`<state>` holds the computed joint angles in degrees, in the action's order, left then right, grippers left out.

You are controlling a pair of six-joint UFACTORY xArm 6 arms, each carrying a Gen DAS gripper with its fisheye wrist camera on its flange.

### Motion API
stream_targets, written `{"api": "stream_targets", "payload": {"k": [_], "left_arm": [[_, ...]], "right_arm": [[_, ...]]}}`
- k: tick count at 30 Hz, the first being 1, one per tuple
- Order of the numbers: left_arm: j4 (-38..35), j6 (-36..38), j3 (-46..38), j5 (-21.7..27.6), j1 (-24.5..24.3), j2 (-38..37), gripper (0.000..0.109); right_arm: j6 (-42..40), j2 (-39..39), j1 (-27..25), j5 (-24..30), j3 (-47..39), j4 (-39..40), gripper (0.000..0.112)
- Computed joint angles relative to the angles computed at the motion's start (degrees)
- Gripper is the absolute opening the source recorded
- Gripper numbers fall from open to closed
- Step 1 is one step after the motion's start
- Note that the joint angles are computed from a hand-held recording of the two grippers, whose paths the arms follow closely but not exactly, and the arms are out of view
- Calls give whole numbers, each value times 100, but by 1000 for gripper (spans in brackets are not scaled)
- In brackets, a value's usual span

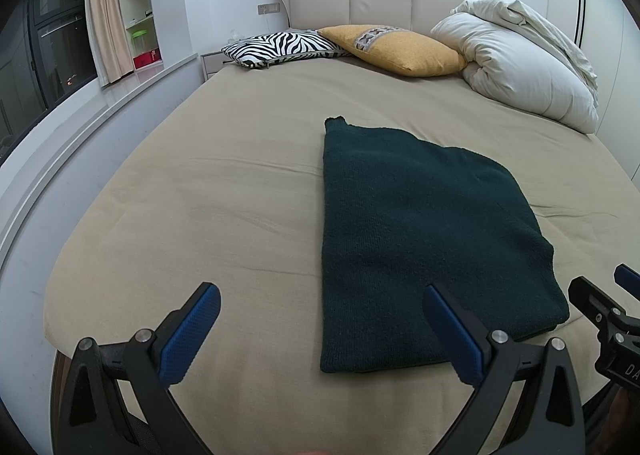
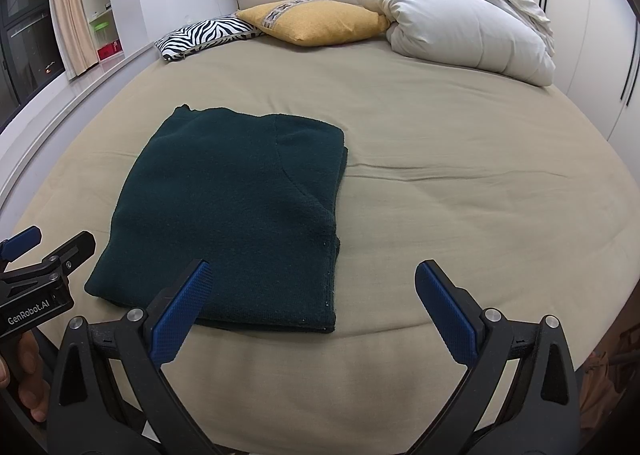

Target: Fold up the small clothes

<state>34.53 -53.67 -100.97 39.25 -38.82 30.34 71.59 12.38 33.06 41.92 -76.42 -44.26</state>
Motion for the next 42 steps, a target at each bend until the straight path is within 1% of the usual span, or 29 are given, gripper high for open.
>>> {"api": "stream_targets", "payload": {"k": [21, 42], "left_arm": [[37, -60, 196, -100, 24, -76, 103], [-17, -3, 158, -94, 36, -51, 103]], "right_arm": [[-8, -4, 3, 1, -3, 27, 103], [11, -10, 30, -11, 27, 61, 103]]}}
